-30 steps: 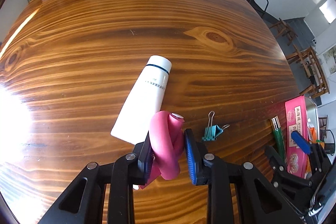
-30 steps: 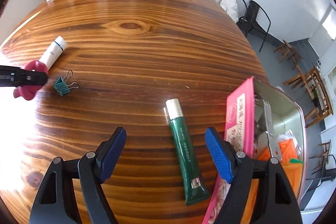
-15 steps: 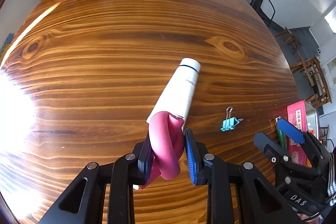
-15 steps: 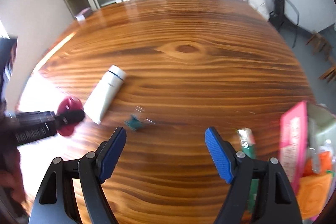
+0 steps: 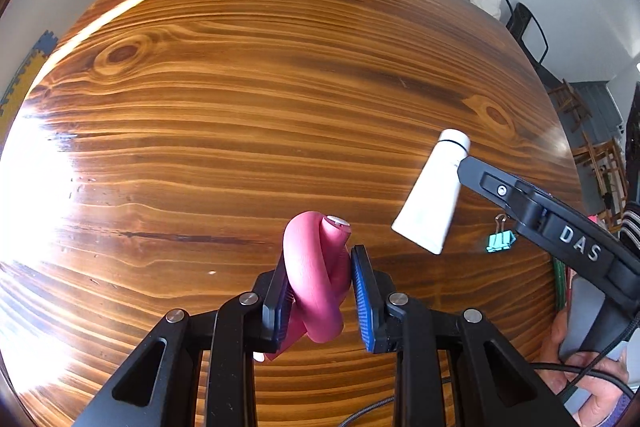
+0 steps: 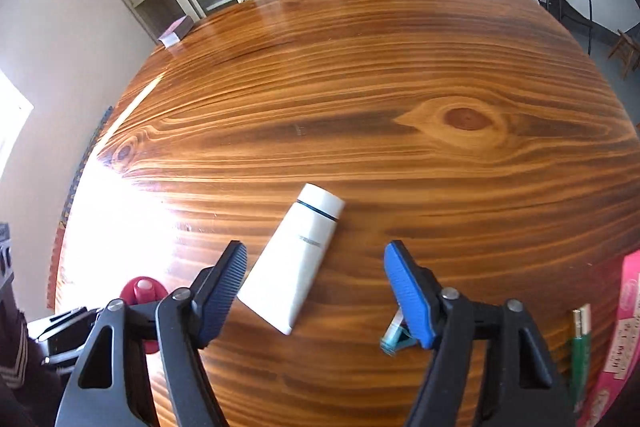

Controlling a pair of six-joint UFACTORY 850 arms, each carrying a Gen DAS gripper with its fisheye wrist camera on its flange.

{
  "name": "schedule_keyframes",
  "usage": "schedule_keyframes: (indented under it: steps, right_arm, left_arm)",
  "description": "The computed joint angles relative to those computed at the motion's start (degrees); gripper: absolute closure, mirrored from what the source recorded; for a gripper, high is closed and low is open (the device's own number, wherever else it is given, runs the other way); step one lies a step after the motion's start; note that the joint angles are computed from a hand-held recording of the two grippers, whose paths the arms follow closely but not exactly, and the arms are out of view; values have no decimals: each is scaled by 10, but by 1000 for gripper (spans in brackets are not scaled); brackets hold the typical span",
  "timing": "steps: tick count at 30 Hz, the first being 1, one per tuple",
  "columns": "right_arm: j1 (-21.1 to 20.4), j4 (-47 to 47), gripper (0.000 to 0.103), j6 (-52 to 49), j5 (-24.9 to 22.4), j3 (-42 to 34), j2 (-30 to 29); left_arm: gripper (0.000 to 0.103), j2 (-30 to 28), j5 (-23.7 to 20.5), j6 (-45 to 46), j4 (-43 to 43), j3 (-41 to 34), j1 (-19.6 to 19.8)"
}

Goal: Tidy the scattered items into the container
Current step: 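Grasp the white tube with the right tool while the left tool holds the pink toy, then carry the pink toy and white tube into the tin and open both tools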

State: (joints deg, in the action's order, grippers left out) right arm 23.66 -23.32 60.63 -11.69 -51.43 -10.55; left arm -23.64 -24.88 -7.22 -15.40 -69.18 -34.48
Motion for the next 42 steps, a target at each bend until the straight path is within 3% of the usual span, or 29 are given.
schedule_keyframes:
  steps: [10, 13, 16, 19, 25, 30, 42]
  right_arm:
    - [13, -53, 36, 66, -53, -67, -71]
    - [20, -77, 43, 89, -78, -84, -92]
    - [34, -154, 59, 143, -109, -93, -101]
    - [35, -156, 67, 136, -100, -81, -91]
    - [43, -178, 67, 156, -58, -5, -15]
    - [53, -223, 67, 219, -58, 51, 62]
    - [73, -222, 67, 272, -137, 194, 275]
  left_arm:
    - [74, -14, 0, 58, -51, -1, 18]
    - [74, -15, 2, 64, -59, 0, 18]
    - [74, -14, 2, 74, -66, 2, 22]
    - [74, -8, 7, 73, -67, 6, 21]
    - [74, 4, 14, 47, -46, 8, 8]
    - [74, 28, 17, 38, -33, 22, -14]
    - [74, 49, 16, 24, -19, 11, -101]
